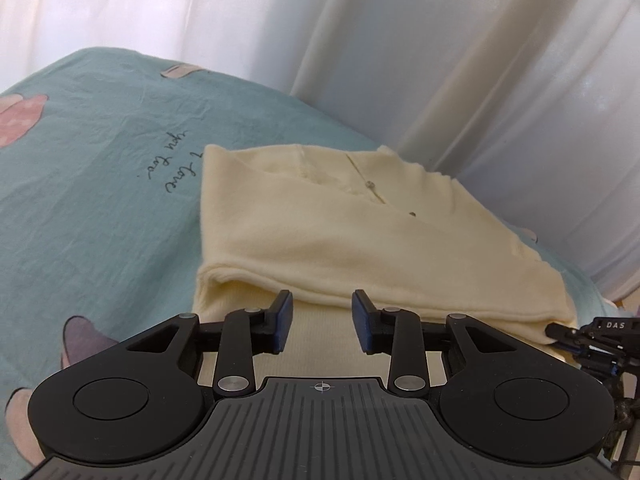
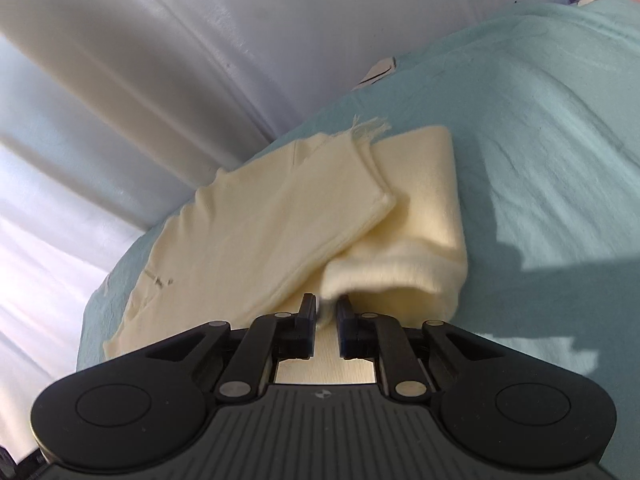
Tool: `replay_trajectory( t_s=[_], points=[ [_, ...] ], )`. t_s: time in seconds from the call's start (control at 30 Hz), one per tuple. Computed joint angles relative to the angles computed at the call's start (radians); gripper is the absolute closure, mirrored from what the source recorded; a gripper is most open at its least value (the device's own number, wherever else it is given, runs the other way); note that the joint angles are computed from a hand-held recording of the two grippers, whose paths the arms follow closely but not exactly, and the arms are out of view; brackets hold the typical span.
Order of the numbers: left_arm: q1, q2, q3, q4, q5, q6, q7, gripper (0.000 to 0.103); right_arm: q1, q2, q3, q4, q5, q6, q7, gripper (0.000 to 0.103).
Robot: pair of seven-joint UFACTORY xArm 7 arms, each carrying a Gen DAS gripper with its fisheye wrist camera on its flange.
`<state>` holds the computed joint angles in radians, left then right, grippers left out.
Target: Fold small clothes
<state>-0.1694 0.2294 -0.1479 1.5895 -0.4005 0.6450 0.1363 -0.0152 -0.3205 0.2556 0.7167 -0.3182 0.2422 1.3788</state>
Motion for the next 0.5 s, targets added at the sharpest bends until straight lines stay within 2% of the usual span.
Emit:
replay_trajectory(
  t_s=[0.1,0.17,0.23,0.37,0.47,0.5],
  points=[
    [0.038,-0.13,-0.003,-0.117,-0.108,0.004,0.112,0.057,0.216,-0.115,-0.101,-0.111,0.175,0.013,-0.205,0.091],
    [0.05,-0.23,0.026,-0.184,-0.161,0.074,0.195,0.052,0.326,-0.235,-0.119,-0.194,0.274,0.052,-0.271,0.09],
    [0.054,-0.324,0.07,-0.237,-0.197,0.18,0.281,0.044,0.4,-0.364,-0.103,-0.261,0.355,0.131,-0.276,0.087],
    [0.054,-0.483,0.136,-0.341,-0.127,0.33,0.301,0.037,0.452,-0.617,-0.008,-0.321,0.447,0.388,-0.177,0.086],
    [0.047,-0.553,0.163,-0.412,-0.08,0.406,0.304,0.036,0.447,-0.696,0.025,-0.28,0.443,0.584,-0.149,0.084],
    [0.045,-0.56,0.168,-0.423,-0.068,0.434,0.301,0.036,0.443,-0.708,0.031,-0.269,0.436,0.624,-0.154,0.074]
  ],
)
